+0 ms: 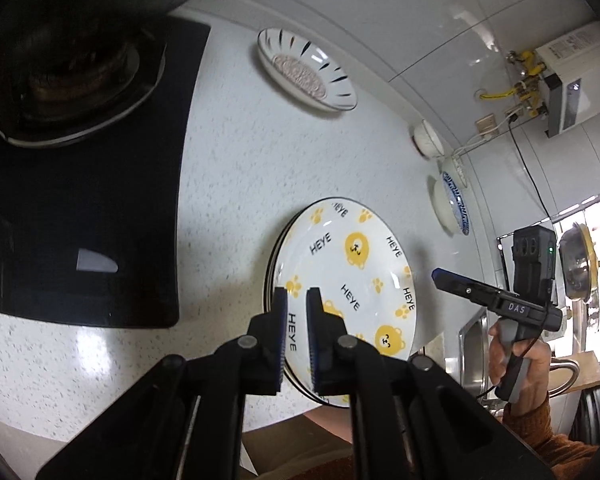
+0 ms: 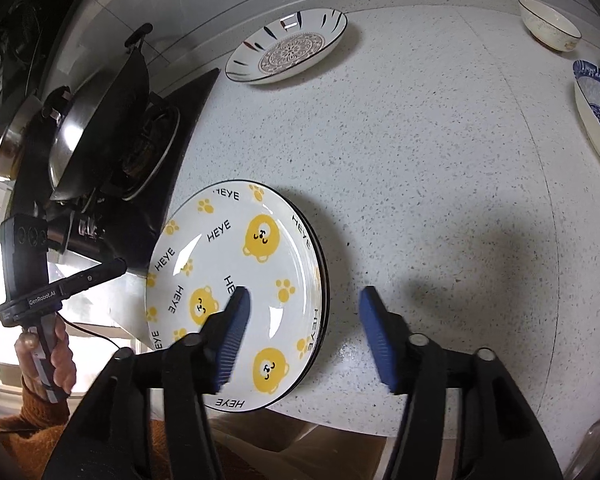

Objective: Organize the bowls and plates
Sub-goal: 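Carry the second bear-print plate and lower it onto the first one, then open both grippers and pull them back from the plate stack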

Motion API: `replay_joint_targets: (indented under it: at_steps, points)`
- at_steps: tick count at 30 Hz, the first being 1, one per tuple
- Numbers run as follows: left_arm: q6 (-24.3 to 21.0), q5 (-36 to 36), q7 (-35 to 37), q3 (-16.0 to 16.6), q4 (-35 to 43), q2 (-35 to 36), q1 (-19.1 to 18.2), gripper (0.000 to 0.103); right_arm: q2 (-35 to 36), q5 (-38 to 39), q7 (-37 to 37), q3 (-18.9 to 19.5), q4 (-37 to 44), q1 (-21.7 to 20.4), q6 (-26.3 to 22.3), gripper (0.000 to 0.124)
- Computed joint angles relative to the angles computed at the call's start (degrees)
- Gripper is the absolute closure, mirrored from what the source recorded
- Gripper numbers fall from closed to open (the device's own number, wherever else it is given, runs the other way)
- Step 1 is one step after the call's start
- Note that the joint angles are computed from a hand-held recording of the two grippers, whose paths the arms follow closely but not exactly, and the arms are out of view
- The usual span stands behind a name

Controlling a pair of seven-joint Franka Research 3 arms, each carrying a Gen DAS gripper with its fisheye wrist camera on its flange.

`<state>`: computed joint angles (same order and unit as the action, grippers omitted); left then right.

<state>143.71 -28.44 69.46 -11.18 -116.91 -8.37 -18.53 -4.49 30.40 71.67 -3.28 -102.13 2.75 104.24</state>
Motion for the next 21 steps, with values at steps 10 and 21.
replay_joint_targets:
  at_steps: [10,21]
  points:
    - [-6.5,21.6,-11.2,-2.9,7.1,1.8,1.6,0.093,-0.3,3.5,-1.4,-0.7,0.4,-0.6,3.3,0.059]
    - [-10.0,28.2,-16.6,-3.2,19.9,10.2,1.7,0.051,5.8,5.7,-4.6,-1.1,8.5,-2.2,4.9,0.037]
